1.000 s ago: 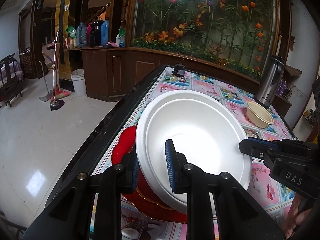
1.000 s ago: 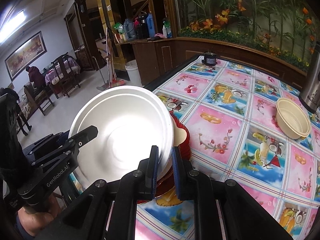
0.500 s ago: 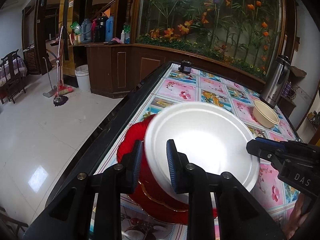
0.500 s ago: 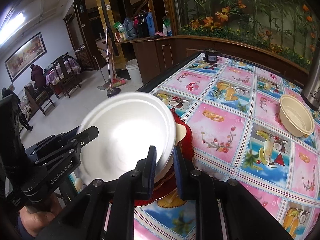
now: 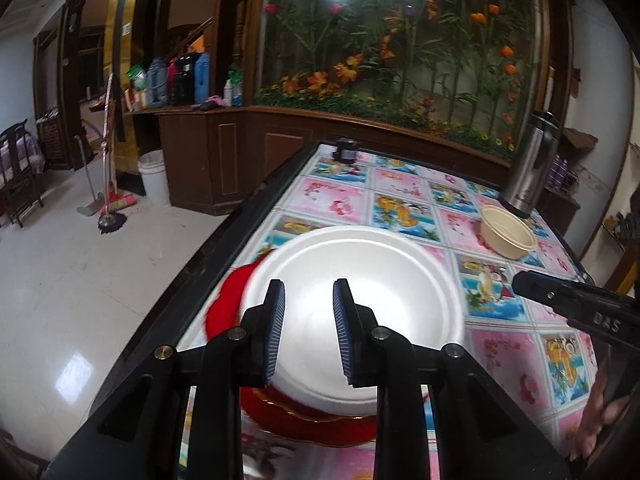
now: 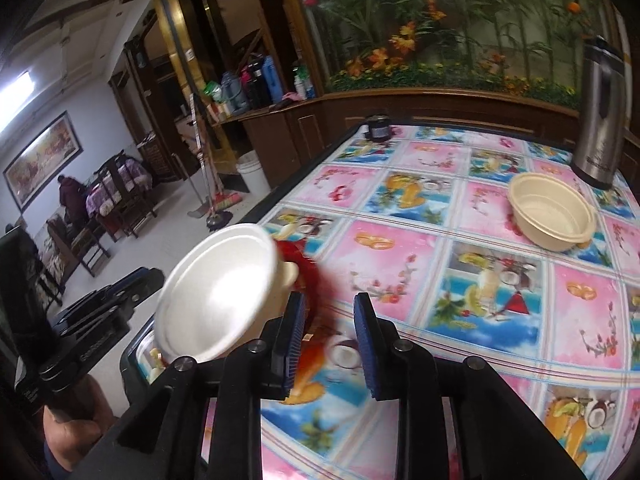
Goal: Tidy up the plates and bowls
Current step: 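Lower the white bowl onto the stack and open the left gripper, then push the small beige bowl toward the left gripper with the right gripper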
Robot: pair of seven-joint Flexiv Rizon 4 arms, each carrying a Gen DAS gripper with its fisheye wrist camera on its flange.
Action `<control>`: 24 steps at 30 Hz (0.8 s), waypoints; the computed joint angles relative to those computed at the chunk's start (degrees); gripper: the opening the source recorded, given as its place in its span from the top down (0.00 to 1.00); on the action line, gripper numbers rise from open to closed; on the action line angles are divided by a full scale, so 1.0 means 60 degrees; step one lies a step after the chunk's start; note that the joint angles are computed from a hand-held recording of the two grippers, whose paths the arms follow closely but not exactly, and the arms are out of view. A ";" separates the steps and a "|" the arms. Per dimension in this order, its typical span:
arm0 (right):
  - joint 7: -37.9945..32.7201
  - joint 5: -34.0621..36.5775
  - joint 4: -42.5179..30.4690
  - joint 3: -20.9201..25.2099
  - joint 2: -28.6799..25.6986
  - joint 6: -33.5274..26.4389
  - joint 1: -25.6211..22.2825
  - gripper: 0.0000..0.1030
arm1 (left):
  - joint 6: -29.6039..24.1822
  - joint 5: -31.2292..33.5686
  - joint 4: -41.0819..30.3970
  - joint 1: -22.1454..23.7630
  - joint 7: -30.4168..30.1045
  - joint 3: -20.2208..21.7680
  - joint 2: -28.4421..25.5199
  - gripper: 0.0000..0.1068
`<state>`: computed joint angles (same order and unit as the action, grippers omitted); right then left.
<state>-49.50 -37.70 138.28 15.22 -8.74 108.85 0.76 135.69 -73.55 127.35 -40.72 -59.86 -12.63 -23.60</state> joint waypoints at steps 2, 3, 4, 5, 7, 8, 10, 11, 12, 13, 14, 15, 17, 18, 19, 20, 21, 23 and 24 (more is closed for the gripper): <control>0.0352 -0.0330 0.0050 0.0046 -0.0120 0.0183 -0.0578 0.74 | -0.0036 -0.0151 -0.0336 -0.0147 0.0524 -0.0114 -0.0148 0.79; 0.0717 -0.0784 0.0061 0.0086 -0.0240 0.0352 -0.1035 0.74 | -0.0059 -0.0252 -0.0499 -0.0205 0.0761 -0.0167 -0.0213 0.79; 0.0862 -0.0936 0.0101 0.0033 -0.0302 0.0480 -0.1225 0.74 | -0.0110 -0.0332 -0.0732 -0.0285 0.1078 -0.0253 -0.0337 0.79; 0.0934 -0.0931 0.0176 -0.0144 -0.0345 0.0597 -0.1304 0.73 | -0.0179 -0.0456 -0.0960 -0.0344 0.1422 -0.0322 -0.0442 0.79; 0.1342 -0.1428 0.0239 -0.0330 -0.0504 0.0848 -0.1756 0.71 | -0.0396 -0.0879 -0.1579 -0.0482 0.2343 -0.0548 -0.0775 0.79; 0.1516 -0.1610 0.0280 -0.0474 -0.0584 0.0983 -0.1949 0.71 | -0.0565 -0.1158 -0.1951 -0.0537 0.2868 -0.0706 -0.0984 0.77; 0.1659 -0.1710 0.0346 -0.0792 -0.0694 0.1173 -0.2131 0.71 | -0.0726 -0.1457 -0.2498 -0.0592 0.3618 -0.0949 -0.1344 0.54; 0.1873 -0.1947 0.0352 -0.0911 -0.0796 0.1310 -0.2395 0.71 | -0.0711 -0.1840 -0.2892 -0.0645 0.4188 -0.1101 -0.1570 0.52; 0.2056 -0.2158 0.0343 -0.1015 -0.0887 0.1436 -0.2591 0.71 | -0.0409 -0.2412 -0.3468 -0.0631 0.5073 -0.1501 -0.1918 0.53; 0.2149 -0.2271 0.0338 -0.1126 -0.0957 0.1530 -0.2693 0.71 | -0.0363 -0.2577 -0.3733 -0.0691 0.5439 -0.1591 -0.2066 0.52; 0.2259 -0.2395 0.0346 -0.1250 -0.1016 0.1638 -0.2849 0.71 | -0.0312 -0.2427 -0.3907 -0.0669 0.5650 -0.1742 -0.2220 0.52; 0.2322 -0.2458 0.0357 -0.1358 -0.1065 0.1732 -0.2943 0.71 | -0.0286 -0.2503 -0.4278 -0.0660 0.6222 -0.1949 -0.2459 0.51; 0.2495 -0.2629 0.0332 -0.1549 -0.1165 0.1905 -0.3162 0.71 | 0.0264 -0.3239 -0.5286 -0.0617 0.7603 -0.2530 -0.2995 0.51; 0.2582 -0.2736 0.0301 -0.1627 -0.1200 0.1958 -0.3261 0.71 | 0.0589 -0.3303 -0.5665 -0.0620 0.8030 -0.2738 -0.3253 0.51; 0.2626 -0.2776 0.0268 -0.1681 -0.1230 0.2000 -0.3290 0.71 | 0.0999 -0.3247 -0.6014 -0.0678 0.8334 -0.2840 -0.3518 0.51; 0.2656 -0.2822 0.0249 -0.1739 -0.1256 0.2068 -0.3344 0.71 | 0.1323 -0.3200 -0.6276 -0.0711 0.8526 -0.2919 -0.3716 0.51; 0.2658 -0.2838 0.0242 -0.1783 -0.1283 0.2138 -0.3365 0.71 | 0.1438 -0.3191 -0.6387 -0.0665 0.8640 -0.3022 -0.3792 0.51; 0.2678 -0.2917 0.0232 -0.1861 -0.1338 0.2310 -0.3435 0.71 | 0.1297 -0.3161 -0.6262 -0.0486 0.8535 -0.3164 -0.3715 0.51; 0.2672 -0.2917 0.0254 -0.1885 -0.1322 0.2326 -0.3414 0.71 | 0.1321 -0.3148 -0.6279 -0.0464 0.8529 -0.3191 -0.3727 0.51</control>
<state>-33.46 -55.21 139.80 3.91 -16.67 122.81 -19.73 143.62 -92.43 89.68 -43.50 -8.69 -31.78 -45.96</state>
